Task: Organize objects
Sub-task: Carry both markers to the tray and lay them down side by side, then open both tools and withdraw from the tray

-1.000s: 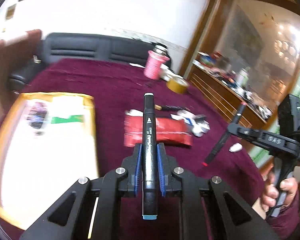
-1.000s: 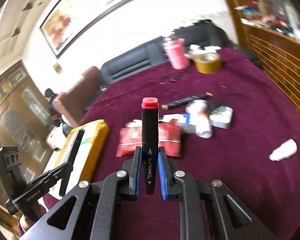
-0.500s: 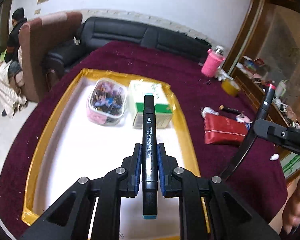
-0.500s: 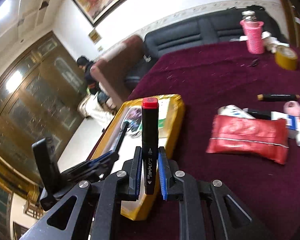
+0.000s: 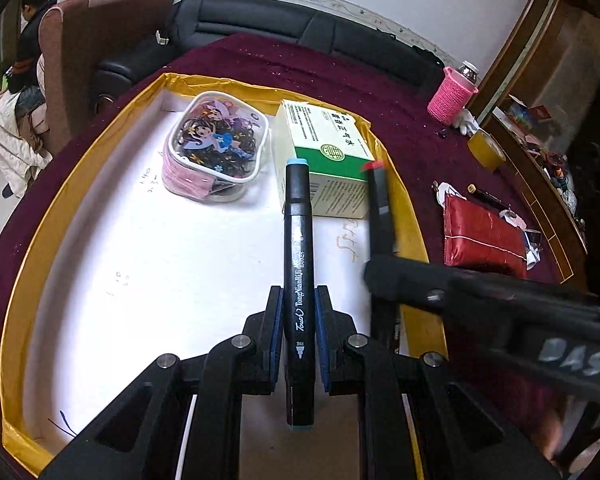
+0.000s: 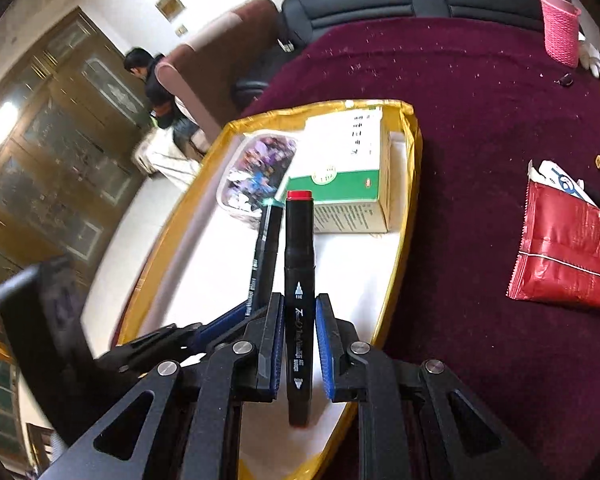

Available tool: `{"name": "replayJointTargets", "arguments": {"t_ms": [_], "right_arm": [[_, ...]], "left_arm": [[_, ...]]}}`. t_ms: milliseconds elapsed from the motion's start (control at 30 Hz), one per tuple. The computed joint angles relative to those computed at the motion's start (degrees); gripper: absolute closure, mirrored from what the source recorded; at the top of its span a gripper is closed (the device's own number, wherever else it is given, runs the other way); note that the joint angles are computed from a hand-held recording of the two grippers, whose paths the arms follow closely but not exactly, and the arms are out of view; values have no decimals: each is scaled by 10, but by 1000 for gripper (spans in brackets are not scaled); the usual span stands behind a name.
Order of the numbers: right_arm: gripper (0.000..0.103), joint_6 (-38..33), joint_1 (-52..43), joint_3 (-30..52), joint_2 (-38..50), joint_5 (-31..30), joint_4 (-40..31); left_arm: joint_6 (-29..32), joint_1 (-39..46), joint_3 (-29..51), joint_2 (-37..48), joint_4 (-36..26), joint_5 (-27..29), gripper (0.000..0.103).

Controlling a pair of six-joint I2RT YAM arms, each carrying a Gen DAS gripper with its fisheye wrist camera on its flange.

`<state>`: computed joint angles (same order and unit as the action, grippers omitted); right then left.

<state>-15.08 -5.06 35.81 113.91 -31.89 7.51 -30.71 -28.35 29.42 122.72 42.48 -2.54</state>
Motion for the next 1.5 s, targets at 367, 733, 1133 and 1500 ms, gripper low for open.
{"name": "replayJointTargets", "arguments": {"t_ms": [367, 733, 1133, 1500], "right_arm": [[85, 29, 32, 5, 14, 60, 21], [63, 25, 2, -20, -30, 12, 14], [10, -97, -134, -155, -163, -3, 119], [9, -279, -523, 83, 34, -57, -22]], "left_arm": [[0, -16, 11, 9, -18, 12, 88], [-28, -14, -46, -56, -4, 4, 34], [-88, -74, -124, -135, 15, -102, 22], [-46, -220, -119, -134, 85, -151, 18]]}}
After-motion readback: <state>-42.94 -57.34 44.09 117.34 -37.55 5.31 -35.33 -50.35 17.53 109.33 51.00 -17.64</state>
